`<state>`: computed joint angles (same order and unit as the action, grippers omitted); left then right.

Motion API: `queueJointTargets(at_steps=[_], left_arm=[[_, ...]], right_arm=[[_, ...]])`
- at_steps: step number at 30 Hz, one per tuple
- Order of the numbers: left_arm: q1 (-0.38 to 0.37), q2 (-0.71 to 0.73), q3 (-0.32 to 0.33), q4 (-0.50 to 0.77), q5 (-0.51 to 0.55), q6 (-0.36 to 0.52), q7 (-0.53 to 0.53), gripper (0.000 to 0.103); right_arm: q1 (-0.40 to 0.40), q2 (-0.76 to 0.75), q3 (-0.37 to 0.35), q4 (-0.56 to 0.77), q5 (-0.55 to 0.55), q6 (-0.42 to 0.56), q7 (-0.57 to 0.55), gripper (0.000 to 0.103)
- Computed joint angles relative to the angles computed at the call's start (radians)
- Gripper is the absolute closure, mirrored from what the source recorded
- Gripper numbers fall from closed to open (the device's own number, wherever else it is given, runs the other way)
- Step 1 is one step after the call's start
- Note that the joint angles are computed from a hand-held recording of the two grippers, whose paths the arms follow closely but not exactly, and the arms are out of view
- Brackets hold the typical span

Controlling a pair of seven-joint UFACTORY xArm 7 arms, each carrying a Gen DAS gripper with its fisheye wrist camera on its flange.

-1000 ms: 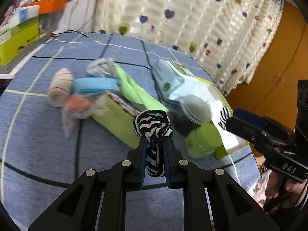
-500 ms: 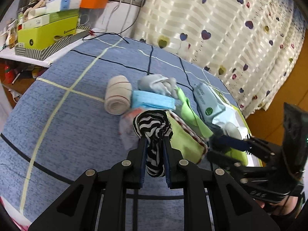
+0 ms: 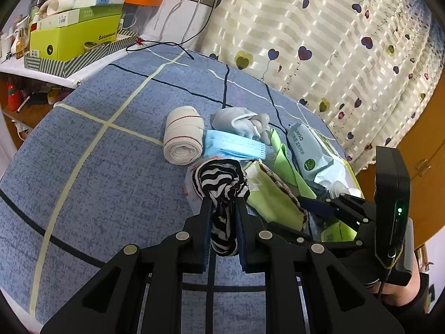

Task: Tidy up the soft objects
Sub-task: 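Grasp the green patterned cloth bag with the right gripper while the left holds the sock, then carry the striped sock and green cloth bag over the white box with both grippers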

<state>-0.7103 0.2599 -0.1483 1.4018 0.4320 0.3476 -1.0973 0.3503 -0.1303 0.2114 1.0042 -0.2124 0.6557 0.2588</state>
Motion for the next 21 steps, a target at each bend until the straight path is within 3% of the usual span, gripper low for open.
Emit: queueJointTargets(at_steps=[3,7,11,21], left_arm=[[0.0,0.001,0.0,0.001,-0.001,0.0,0.001,0.086],[-0.001,0.004,0.0,-0.001,-0.003,-0.005,0.002,0.086],[-0.01,0.005,0.001,0.004,0.002,-0.001,-0.002,0.086],[-0.032,-0.015,0.0,0.021,0.069,0.013,-0.045,0.086]], right_arm=[[-0.005,0.016,0.002,0.013,-0.025,0.001,0.022,0.056],[0.0,0.027,0.005,0.018,-0.055,0.007,0.026,0.059],[0.006,0.008,0.0,-0.002,-0.032,-0.025,0.015,0.08],[0.01,-0.15,-0.002,-0.115,0.079,-0.102,0.004,0.083]])
